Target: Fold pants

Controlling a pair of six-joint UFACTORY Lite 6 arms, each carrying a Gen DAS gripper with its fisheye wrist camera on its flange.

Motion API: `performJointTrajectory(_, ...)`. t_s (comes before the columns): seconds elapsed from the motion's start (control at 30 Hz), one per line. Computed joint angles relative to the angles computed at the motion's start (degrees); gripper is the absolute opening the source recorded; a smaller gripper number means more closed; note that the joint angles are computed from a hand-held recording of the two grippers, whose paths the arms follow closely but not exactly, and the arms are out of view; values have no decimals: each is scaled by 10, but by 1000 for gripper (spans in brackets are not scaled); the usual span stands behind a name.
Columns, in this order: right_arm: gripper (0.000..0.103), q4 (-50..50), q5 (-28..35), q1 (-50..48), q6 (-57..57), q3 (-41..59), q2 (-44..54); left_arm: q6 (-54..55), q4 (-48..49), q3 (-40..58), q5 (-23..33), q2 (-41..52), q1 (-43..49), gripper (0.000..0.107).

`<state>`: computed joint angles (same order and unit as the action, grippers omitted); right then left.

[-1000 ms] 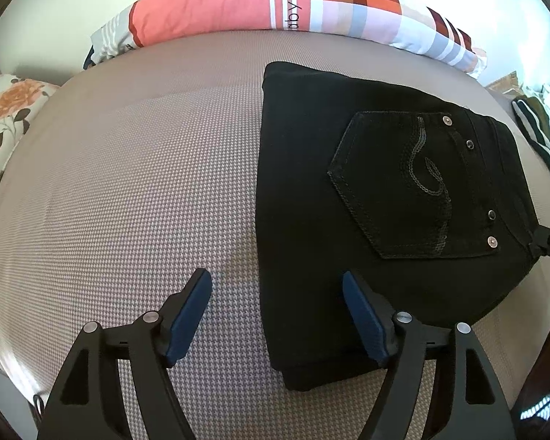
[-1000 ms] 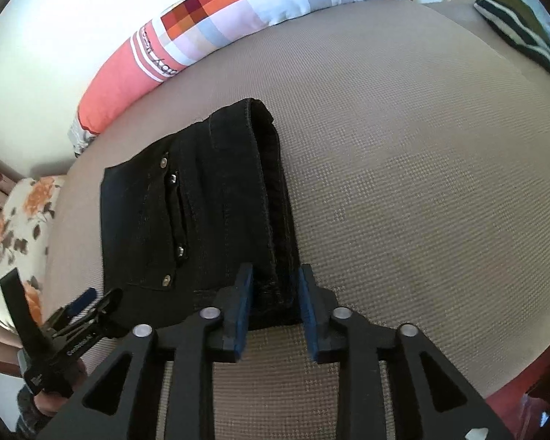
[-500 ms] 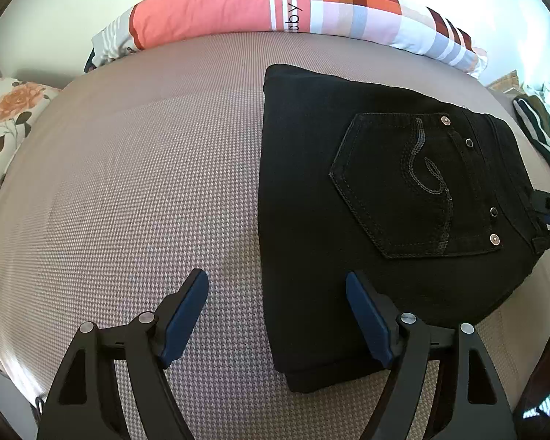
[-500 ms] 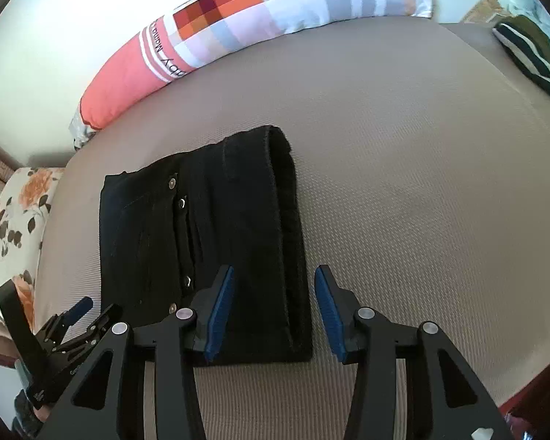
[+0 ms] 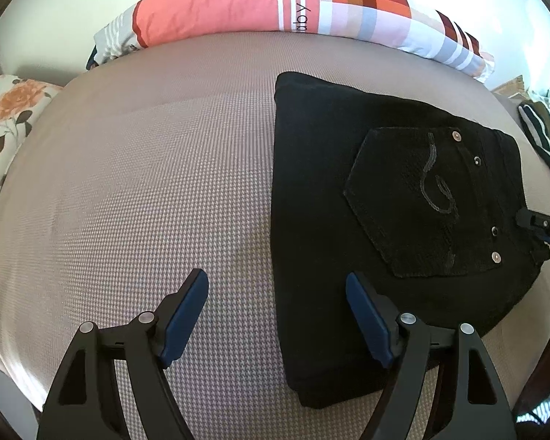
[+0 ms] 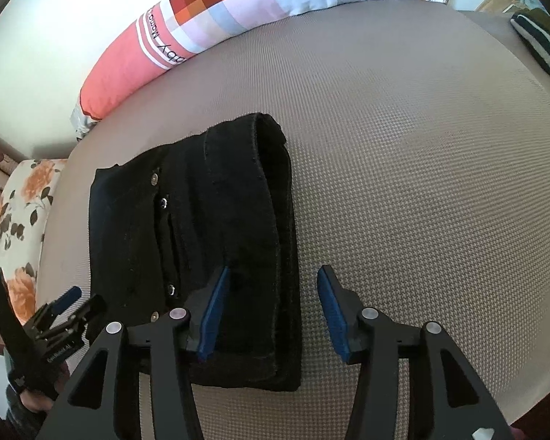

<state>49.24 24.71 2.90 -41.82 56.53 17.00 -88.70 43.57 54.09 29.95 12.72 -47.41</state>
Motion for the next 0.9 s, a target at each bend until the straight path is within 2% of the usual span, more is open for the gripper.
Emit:
performJointTrajectory(0.2,48,27,31,-19,-43,22,29,72,-44,26,-19,15,28,78)
performJointTrajectory(0.57,51,89,171,-92,-147,94,121,246,-172,67,-65,50,71,78)
performJointTrajectory(0.67,51,90,201,-103,-164,116,142,311,-230,69,-83,55,86,78)
performJointTrajectory(0.9,52,92,272,-126,-175,163,189,554,-457,61,-123,56,139,78)
